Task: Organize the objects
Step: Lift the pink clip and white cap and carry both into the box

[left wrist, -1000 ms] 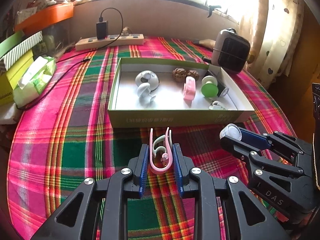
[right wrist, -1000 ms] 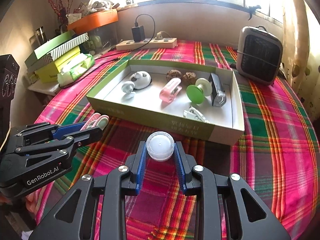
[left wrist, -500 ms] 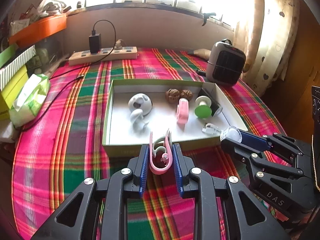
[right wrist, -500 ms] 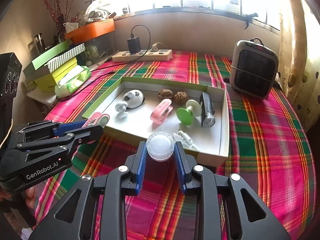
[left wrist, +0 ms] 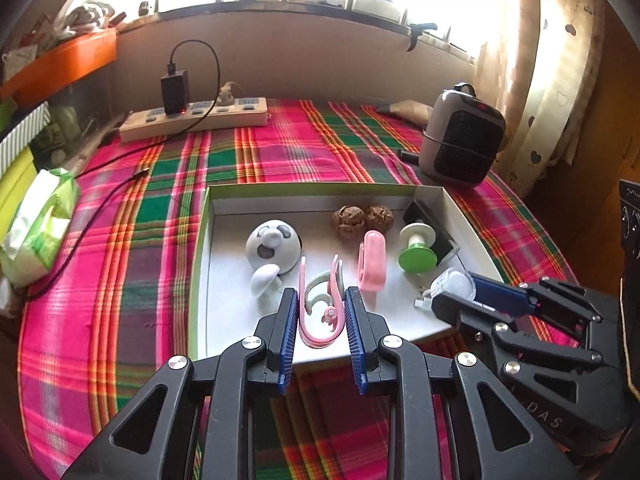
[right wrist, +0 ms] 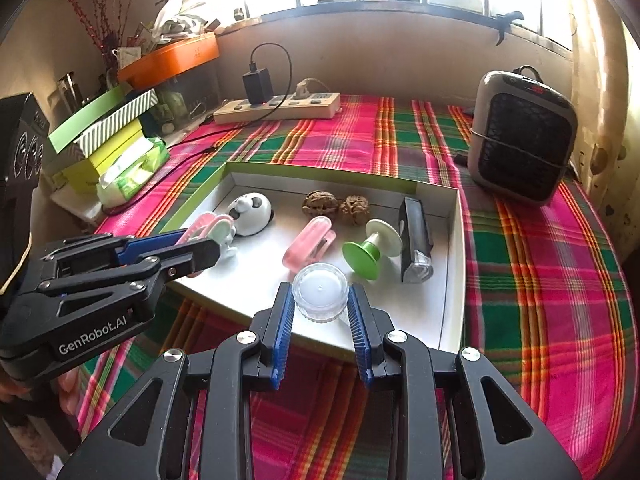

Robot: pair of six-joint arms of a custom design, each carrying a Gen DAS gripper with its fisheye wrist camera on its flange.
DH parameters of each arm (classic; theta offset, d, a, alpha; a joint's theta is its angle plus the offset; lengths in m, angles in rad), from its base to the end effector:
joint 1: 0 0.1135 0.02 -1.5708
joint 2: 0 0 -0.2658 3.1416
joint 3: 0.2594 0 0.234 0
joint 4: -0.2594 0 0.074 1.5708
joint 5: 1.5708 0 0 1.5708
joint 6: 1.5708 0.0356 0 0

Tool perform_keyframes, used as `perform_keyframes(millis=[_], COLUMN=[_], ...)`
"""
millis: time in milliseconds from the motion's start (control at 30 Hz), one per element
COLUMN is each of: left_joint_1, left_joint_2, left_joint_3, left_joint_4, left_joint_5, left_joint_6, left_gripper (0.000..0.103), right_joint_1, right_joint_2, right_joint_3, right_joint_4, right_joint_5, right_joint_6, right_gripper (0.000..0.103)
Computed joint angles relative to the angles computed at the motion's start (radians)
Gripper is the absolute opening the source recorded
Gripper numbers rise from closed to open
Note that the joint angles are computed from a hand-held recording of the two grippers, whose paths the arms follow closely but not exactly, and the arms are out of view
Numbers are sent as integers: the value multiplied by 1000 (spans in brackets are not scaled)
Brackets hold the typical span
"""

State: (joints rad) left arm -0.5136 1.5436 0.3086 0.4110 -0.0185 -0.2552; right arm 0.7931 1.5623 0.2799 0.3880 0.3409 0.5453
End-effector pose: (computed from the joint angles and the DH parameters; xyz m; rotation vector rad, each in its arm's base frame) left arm 0.1906 -0.1067 0.1050 0.3033 2.4027 -0.3350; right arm 0.1537 0.1391 0.0957 -0.1525 2.4011 0.1998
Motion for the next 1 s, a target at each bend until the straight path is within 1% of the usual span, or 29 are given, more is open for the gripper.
perform_keyframes(millis=[467, 1000], left_joint_1=[17, 23], left_joint_2=[151, 243], left_joint_3=[138, 195], left_joint_4=[-23, -13], left_joint_5=[17, 27], left_joint_6=[48, 65], left_gripper=[22, 22], right_joint_1=[-75, -126], right_joint_2=[122, 224], right_joint_3=[69, 118], right_joint_4=[34, 45], right_joint_5=[-66, -103], right_joint_6=[-73, -122], right_gripper=[29, 29])
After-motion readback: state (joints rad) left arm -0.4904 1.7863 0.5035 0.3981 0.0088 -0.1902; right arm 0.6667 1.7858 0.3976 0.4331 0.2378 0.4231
